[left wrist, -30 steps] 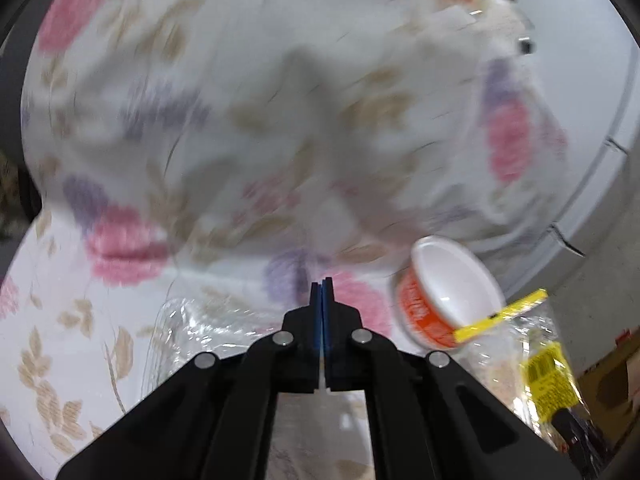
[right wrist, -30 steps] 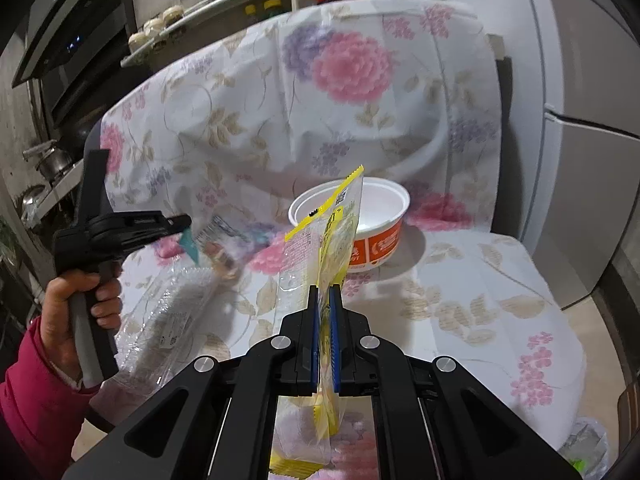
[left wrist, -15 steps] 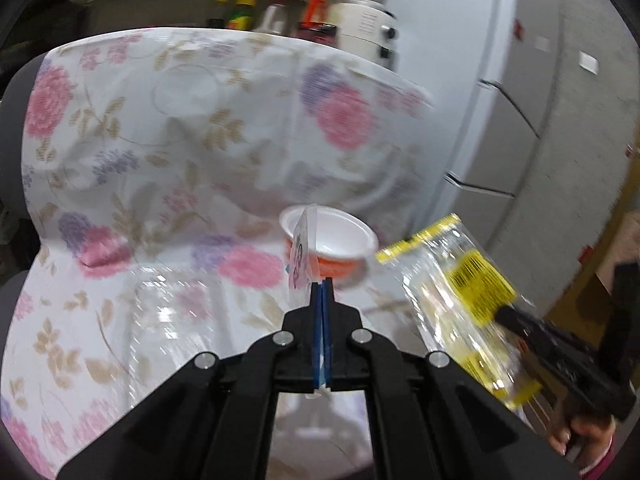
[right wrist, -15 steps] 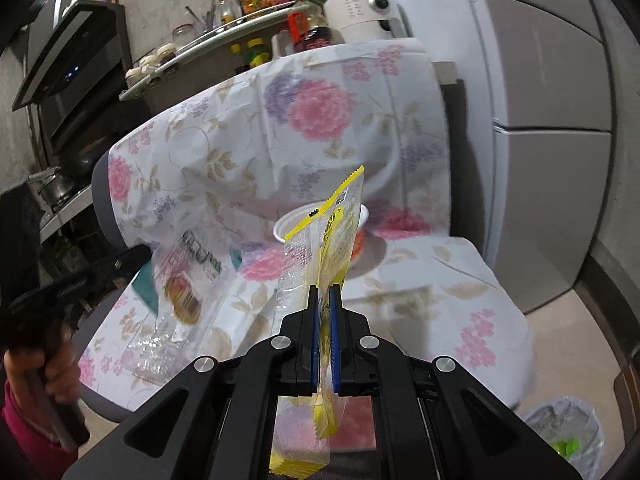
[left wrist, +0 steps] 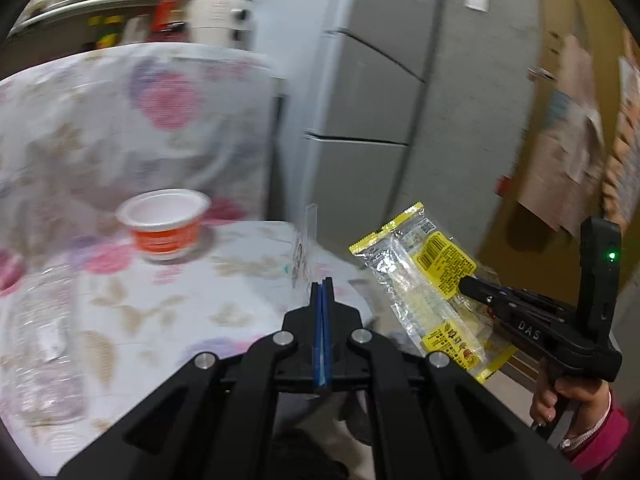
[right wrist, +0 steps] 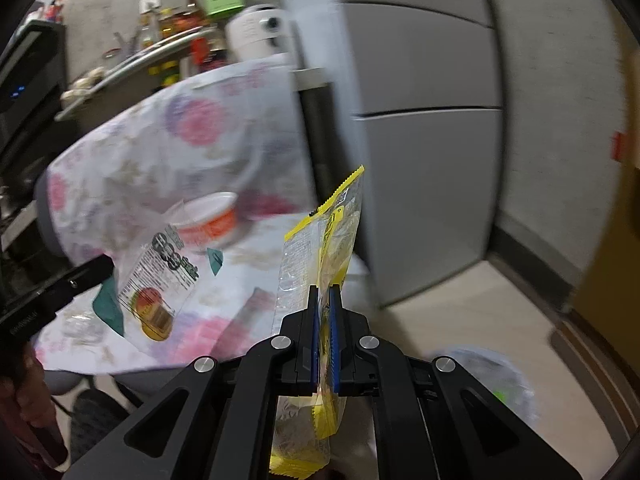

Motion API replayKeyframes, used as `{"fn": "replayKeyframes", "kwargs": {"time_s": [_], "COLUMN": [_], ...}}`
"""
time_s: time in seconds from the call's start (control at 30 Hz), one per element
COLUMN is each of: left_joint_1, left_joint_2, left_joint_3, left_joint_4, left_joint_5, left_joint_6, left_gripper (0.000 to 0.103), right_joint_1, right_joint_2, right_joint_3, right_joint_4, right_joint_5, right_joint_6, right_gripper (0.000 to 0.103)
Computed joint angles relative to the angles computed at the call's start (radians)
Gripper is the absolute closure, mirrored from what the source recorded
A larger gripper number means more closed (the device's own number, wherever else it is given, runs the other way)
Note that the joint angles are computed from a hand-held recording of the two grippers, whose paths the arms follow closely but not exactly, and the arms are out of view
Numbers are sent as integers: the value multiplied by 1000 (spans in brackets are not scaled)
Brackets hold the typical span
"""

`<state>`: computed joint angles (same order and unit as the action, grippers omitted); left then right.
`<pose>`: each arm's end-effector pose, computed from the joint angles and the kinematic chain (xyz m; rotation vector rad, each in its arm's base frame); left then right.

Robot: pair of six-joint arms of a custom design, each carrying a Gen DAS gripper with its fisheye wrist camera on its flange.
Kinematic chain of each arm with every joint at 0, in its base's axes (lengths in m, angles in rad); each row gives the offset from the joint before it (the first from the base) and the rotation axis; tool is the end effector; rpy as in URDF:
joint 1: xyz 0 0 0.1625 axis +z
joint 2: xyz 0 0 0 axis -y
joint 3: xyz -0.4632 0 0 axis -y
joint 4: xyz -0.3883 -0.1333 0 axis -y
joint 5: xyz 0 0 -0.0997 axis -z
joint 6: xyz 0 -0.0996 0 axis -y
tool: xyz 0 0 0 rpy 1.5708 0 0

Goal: Collect trash
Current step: 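Carry tray and bag over the bin and open both tools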

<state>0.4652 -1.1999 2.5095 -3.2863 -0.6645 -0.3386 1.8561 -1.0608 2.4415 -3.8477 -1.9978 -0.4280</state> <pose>-0.2482 -0.3615 0.2020 0.6916 2.3726 -1.1712 0.2101 -0.3892 0.2067 0.6124 -2.3706 1.1300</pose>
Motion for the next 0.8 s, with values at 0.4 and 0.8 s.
{"fn": "replayKeyframes", "kwargs": {"time_s": [0.4,0.8], "left_joint_1": [36,78], "left_joint_2": [309,445], "left_joint_3": [-139,-235], "left_joint_4": [-183,-183], "left_joint_5": [-270,-343], "left_joint_6": [185,228], "left_gripper": [103,103], "right_joint_1": [-214,-358], "right_joint_2": [-83,-15], "right_joint_3": [154,158], "right_joint_4": [-219,-287], "right_joint_5": [-67,0], "right_joint_6": [-52,-82], "right_gripper": [98,96]}}
